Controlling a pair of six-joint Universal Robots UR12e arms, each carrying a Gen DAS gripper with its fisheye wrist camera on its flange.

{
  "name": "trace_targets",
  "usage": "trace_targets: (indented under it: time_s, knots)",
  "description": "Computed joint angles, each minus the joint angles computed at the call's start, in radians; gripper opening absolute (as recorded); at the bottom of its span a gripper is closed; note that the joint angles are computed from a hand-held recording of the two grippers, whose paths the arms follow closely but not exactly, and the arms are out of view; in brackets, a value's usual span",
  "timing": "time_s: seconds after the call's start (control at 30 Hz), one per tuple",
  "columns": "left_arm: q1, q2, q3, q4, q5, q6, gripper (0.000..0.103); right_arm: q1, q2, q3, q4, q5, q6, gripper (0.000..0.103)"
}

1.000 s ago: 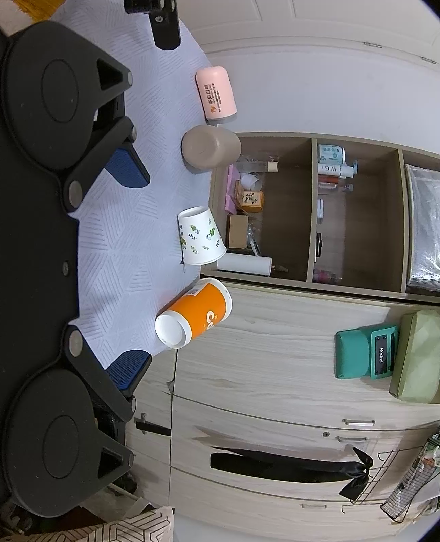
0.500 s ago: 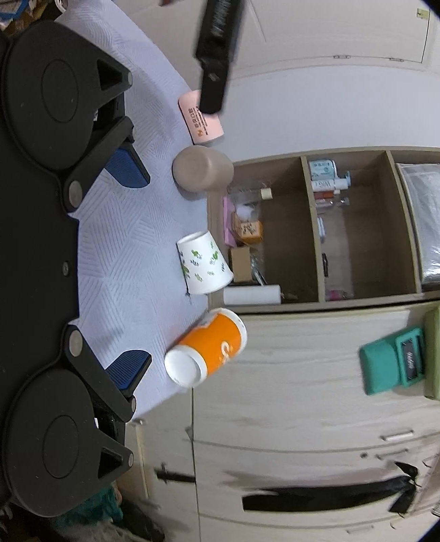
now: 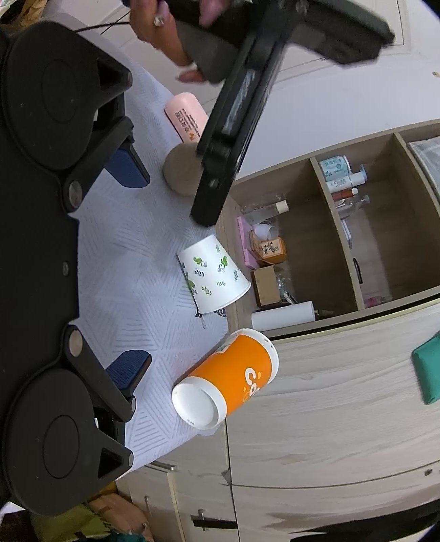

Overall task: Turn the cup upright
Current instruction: 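Move the left tool to the white leaf-print cup and close around its body, then lift the white cup with the left tool and rotate it rim-up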

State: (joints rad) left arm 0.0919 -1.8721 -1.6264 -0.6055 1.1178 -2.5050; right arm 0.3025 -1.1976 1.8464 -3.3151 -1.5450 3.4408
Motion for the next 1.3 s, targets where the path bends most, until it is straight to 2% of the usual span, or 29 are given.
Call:
trace_targets:
  time_s: [0.1,0.2,0.27,0.37,0.47,0.53,0.6,0.7,0.8,1.0,1.03,1.07,1.23,1.3]
  knots:
    - [-0.011,-0.038,0.051,-0.041,0.006,0.036,0.096,-0.008,0.012,-0.022,0.03,0.011,-0.003,0.103]
    - [-0.025,-0.072,0.091,-0.047,0.032,0.078,0.092,-0.012,0.023,-0.043,0.064,0.02,-0.007,0.103]
    - [-0.031,-0.094,0.119,-0.053,0.056,0.078,0.086,-0.01,0.026,-0.05,0.083,0.001,-0.001,0.102]
    - [-0.025,-0.129,0.172,-0.122,0.045,0.062,0.082,-0.016,0.024,-0.05,0.095,0.005,0.004,0.102]
    - [-0.022,-0.153,0.205,-0.167,0.028,0.084,0.08,-0.027,0.025,-0.051,0.095,0.044,0.013,0.102]
    - [-0.028,-0.162,0.225,-0.197,0.046,0.128,0.079,-0.032,0.028,-0.055,0.099,0.057,0.024,0.102]
    - [-0.031,-0.159,0.214,-0.152,0.062,0.158,0.079,-0.035,0.03,-0.059,0.114,0.067,0.038,0.102]
    - [-0.037,-0.163,0.221,-0.148,0.068,0.199,0.079,-0.04,0.032,-0.058,0.125,0.089,0.058,0.102]
    - [-0.044,-0.182,0.252,-0.192,0.061,0.195,0.079,-0.039,0.034,-0.055,0.115,0.086,0.066,0.102]
    - [-0.047,-0.209,0.266,-0.202,0.064,0.176,0.079,-0.027,0.037,-0.063,0.128,0.036,0.051,0.102]
    - [-0.046,-0.212,0.267,-0.199,0.061,0.159,0.075,-0.028,0.037,-0.063,0.133,0.034,0.048,0.102]
    - [-0.045,-0.216,0.273,-0.211,0.062,0.146,0.058,-0.027,0.039,-0.067,0.14,0.029,0.048,0.102]
    - [-0.045,-0.21,0.263,-0.203,0.07,0.1,0.058,-0.024,0.042,-0.076,0.16,0.018,0.044,0.102]
    - [-0.043,-0.204,0.261,-0.227,0.071,0.074,0.057,-0.024,0.044,-0.078,0.164,0.026,0.046,0.102]
